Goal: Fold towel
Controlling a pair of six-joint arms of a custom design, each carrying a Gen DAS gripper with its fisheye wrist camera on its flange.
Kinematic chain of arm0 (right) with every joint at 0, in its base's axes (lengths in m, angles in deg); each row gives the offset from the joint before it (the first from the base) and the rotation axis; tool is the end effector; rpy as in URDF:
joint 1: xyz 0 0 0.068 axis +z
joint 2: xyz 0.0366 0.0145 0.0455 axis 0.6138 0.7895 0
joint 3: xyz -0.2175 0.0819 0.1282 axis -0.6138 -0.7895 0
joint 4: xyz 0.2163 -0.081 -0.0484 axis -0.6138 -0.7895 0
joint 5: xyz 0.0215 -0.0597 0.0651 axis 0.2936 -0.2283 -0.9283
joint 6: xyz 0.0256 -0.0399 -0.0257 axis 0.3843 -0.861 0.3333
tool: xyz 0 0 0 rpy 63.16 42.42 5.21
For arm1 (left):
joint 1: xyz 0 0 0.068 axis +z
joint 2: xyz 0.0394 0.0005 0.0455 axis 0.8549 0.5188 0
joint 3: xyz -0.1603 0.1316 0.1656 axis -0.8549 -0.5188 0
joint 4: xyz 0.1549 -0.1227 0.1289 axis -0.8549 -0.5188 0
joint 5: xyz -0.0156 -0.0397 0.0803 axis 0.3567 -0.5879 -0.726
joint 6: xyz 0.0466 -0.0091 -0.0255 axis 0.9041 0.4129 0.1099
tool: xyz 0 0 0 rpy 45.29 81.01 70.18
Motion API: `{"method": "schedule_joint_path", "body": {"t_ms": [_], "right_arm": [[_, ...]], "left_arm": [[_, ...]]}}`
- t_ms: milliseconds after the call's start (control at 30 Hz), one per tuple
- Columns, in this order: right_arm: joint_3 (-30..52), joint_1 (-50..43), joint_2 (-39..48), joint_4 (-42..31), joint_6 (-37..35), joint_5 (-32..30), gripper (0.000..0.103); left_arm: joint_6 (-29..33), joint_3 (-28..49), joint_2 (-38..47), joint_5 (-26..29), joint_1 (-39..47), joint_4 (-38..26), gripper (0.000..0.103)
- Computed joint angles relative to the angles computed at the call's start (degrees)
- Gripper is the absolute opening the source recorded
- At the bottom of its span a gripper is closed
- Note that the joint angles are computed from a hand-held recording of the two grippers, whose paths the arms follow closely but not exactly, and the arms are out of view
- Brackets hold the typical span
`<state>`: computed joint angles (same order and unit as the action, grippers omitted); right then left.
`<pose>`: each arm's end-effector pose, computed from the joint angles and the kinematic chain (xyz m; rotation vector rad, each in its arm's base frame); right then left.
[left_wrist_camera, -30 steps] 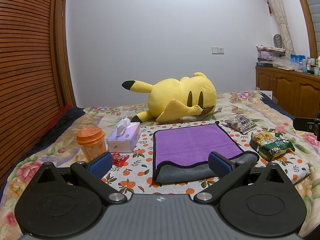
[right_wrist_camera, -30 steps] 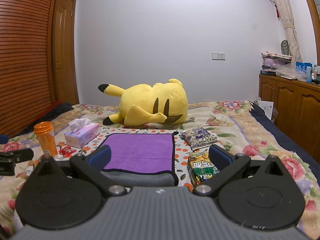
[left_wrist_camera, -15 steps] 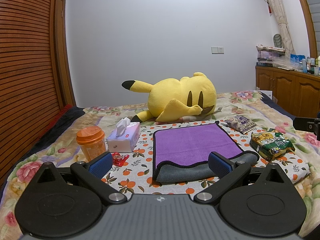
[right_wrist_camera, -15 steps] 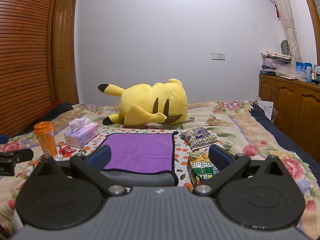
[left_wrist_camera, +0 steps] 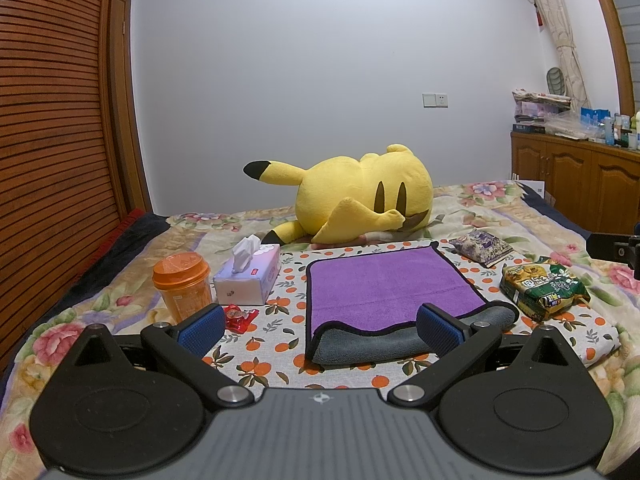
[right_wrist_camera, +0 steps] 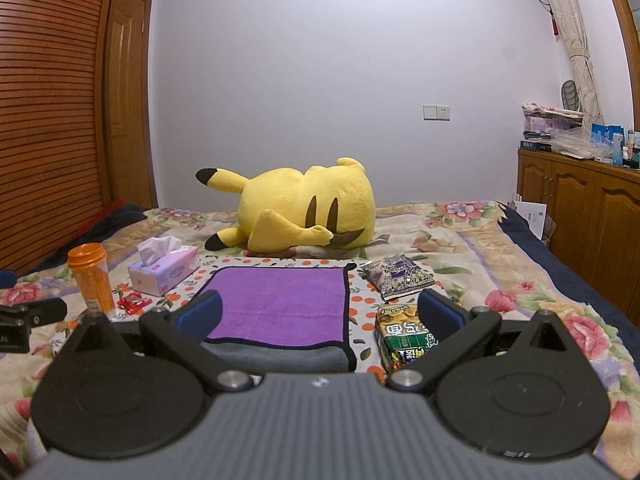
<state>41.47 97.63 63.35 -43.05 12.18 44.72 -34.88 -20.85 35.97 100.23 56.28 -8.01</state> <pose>0.1722 0.2284 0.1839 0.3286 1.7662 -0.1407 0.2676 -0.0233 0.2388 0.5051 1.8588 -0.1878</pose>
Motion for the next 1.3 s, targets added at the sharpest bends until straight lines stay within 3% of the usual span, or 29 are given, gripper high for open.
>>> {"method": "schedule_joint_path", "body": {"t_ms": [267, 367, 633, 1300], "right_arm": [[-0.1, -0.4, 0.0, -0.1, 0.1, -0.6, 0.103], [-0.3, -0.4, 0.3, -0.3, 0.4, -0.9, 0.103], [1.7, -1.8, 1.3, -2.4, 0.2, -3.3, 0.103], [2.7, -9.4, 3.6, 3.3, -10.0, -14.7, 0.103]], "left_arm": [[1.1, 1.3, -0.1, 1.4, 1.5, -2.3, 0.103], [1.3, 0.5, 1.1, 0.3, 0.3, -0.9, 0.103], [2.0, 3.7, 3.9, -0.6, -0.9, -4.3, 0.103], [3.0, 14.6, 15.2, -0.9, -2.7, -9.0, 0.103]]}}
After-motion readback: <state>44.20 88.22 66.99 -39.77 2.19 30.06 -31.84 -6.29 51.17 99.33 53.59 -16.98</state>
